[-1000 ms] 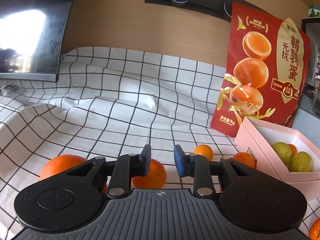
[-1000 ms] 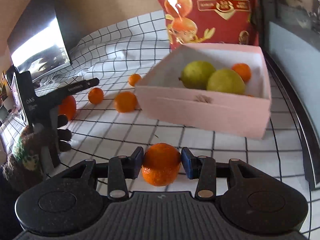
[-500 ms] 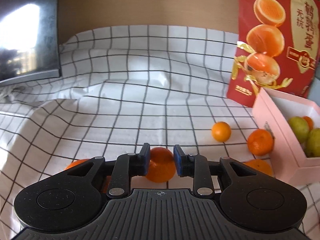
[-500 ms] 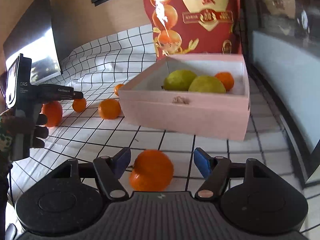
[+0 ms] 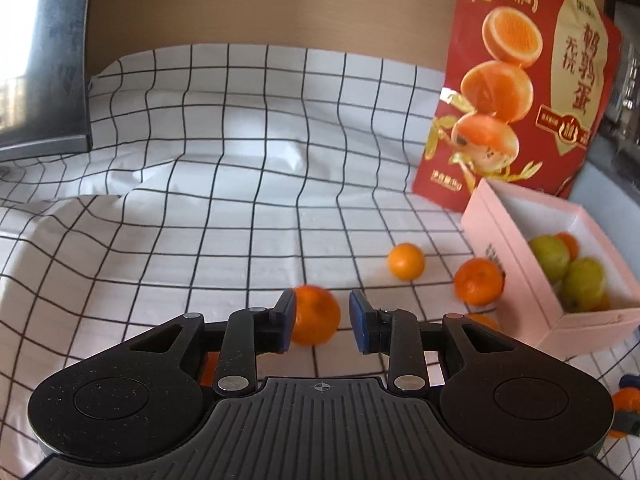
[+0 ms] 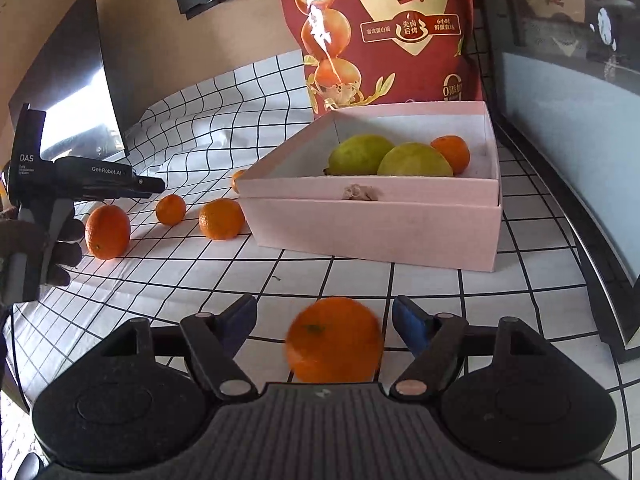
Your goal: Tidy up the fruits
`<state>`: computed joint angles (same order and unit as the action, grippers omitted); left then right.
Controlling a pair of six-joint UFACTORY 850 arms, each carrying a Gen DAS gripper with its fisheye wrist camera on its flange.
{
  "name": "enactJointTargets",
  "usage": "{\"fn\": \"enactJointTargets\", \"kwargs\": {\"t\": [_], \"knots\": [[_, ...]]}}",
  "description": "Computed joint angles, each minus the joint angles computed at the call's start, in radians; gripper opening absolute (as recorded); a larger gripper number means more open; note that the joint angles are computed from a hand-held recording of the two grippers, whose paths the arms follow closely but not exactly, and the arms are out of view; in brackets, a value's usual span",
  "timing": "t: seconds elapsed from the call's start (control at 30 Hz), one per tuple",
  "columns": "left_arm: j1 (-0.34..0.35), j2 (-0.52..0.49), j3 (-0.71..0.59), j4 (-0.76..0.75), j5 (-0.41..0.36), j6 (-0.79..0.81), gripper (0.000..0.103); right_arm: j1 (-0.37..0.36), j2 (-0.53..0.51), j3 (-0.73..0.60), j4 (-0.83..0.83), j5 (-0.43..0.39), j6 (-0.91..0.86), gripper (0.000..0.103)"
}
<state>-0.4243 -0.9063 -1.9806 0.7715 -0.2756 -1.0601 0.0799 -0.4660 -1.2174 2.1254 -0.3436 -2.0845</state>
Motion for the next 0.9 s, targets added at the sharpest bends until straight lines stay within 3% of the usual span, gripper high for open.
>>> {"fn": "enactJointTargets", "kwargs": {"t": [0.23,0.47,0.6,0.9], "knots": [[-0.017,-0.041,-0.042,0.115,-0.066,-0.063,0.033,0.002,-0.004,-0.006,0.017,0.018,-0.001,0.077],[-0.027,-0.104,-0.139,0.095,-0.113,-0.031,0.041,0.000,-0.009,-0.016,-0.050,0.026,0.074,0.078],[-0.033,-0.142,-0.207,0.044,-0.180,0.071,0.043,-0.001,-0.010,-0.017,-0.051,0.032,0.083,0.078],[-0.021,-0.137,-0.211,-0.070,-0.198,0.234,0.047,-0.004,-0.015,-0.024,-0.086,0.031,0.125,0.080]]}}
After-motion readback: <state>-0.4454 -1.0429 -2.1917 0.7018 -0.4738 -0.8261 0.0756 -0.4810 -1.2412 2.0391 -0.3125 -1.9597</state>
